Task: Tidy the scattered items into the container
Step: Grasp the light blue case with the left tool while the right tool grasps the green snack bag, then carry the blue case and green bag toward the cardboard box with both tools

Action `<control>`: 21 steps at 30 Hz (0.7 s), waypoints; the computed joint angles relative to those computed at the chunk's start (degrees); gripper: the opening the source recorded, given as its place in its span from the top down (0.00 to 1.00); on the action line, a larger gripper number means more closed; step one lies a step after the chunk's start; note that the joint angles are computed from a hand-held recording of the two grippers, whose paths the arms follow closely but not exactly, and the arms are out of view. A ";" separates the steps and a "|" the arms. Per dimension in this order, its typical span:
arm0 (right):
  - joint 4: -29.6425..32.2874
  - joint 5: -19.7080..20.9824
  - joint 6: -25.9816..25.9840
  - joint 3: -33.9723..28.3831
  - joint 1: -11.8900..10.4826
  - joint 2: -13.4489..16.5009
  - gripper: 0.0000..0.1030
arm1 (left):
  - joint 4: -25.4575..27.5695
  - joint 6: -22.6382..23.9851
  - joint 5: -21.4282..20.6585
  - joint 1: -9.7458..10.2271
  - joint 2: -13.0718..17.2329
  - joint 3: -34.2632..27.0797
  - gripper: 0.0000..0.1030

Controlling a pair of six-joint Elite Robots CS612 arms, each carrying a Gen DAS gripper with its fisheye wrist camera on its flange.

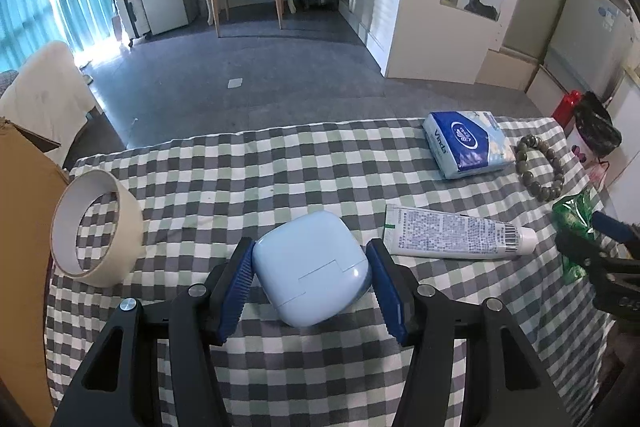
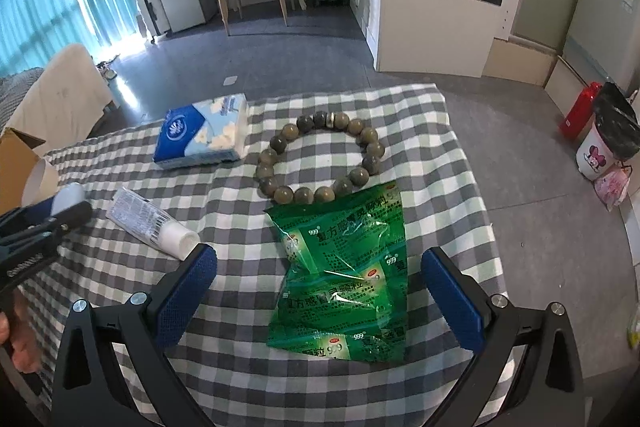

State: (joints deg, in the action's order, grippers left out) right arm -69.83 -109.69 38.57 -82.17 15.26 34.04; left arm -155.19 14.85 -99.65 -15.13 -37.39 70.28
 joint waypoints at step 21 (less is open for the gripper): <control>3.78 -3.03 0.79 -0.60 0.31 -0.79 0.63 | -2.28 -0.67 -0.46 0.56 -1.44 1.12 0.44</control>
State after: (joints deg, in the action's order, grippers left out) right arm -66.05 -112.73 39.36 -82.77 15.57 33.25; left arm -157.46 14.18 -100.11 -14.57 -38.83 71.40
